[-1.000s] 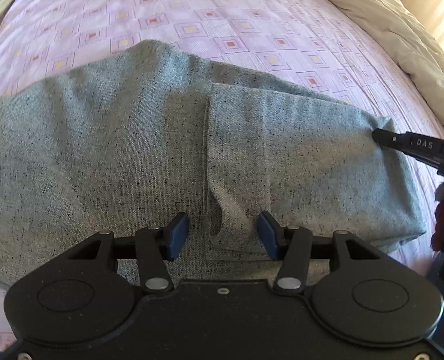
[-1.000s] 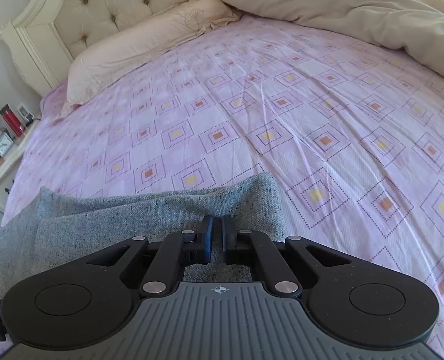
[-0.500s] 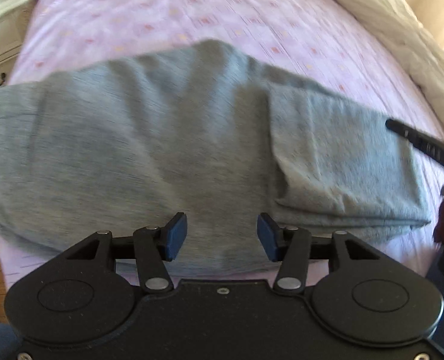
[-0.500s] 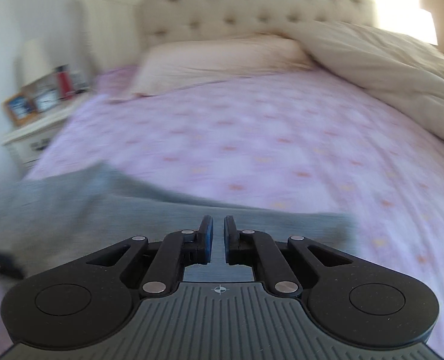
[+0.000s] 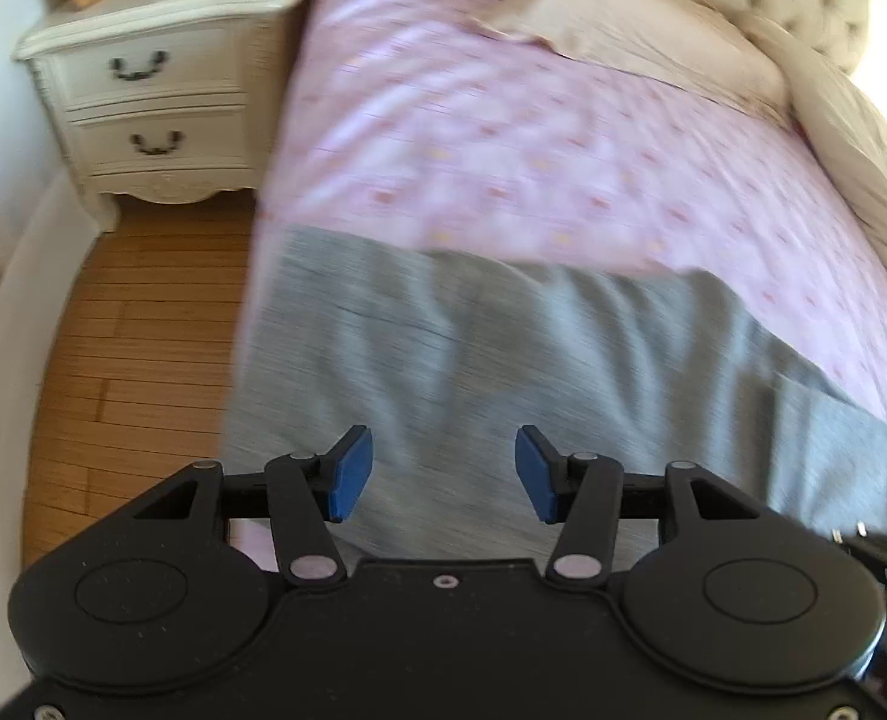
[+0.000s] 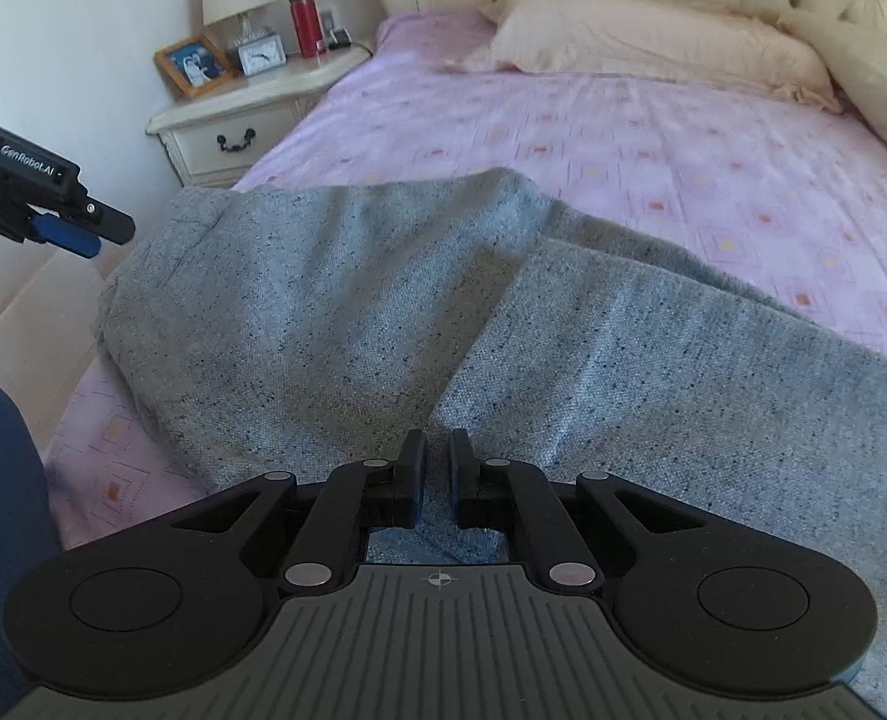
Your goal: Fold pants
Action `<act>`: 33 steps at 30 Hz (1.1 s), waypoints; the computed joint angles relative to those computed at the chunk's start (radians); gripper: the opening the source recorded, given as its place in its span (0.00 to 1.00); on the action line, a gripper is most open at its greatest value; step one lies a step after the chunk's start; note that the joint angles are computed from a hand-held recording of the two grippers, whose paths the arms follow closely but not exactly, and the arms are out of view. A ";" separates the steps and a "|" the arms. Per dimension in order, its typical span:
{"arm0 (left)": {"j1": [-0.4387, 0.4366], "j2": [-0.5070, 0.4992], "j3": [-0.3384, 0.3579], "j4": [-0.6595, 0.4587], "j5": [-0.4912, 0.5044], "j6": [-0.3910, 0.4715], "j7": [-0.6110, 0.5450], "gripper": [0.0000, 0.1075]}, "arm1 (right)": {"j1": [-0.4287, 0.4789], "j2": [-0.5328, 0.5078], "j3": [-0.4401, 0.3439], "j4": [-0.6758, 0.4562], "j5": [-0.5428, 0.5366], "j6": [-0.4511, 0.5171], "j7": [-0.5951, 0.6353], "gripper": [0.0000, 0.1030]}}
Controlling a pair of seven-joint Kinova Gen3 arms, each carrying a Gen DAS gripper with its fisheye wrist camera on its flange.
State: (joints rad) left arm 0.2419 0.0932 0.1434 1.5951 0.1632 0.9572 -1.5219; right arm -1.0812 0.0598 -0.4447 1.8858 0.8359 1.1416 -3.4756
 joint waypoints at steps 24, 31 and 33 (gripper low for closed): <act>-0.364 0.158 -0.079 0.173 0.578 0.146 -0.393 0.61 | 0.022 -0.002 0.006 0.016 0.000 -0.048 0.000 0.07; -0.361 0.188 -0.065 0.161 0.633 0.063 -0.373 0.66 | 0.026 -0.001 0.010 0.016 0.004 -0.057 0.005 0.07; -0.355 0.188 -0.058 0.163 0.638 0.031 -0.369 0.67 | 0.027 0.000 0.012 0.016 0.005 -0.059 0.007 0.07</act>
State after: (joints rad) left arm -0.1132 0.2813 0.0853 1.7581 0.8016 0.9880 -1.8909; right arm -1.0546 0.0600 -0.4327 1.9017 0.8411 1.0831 -3.4683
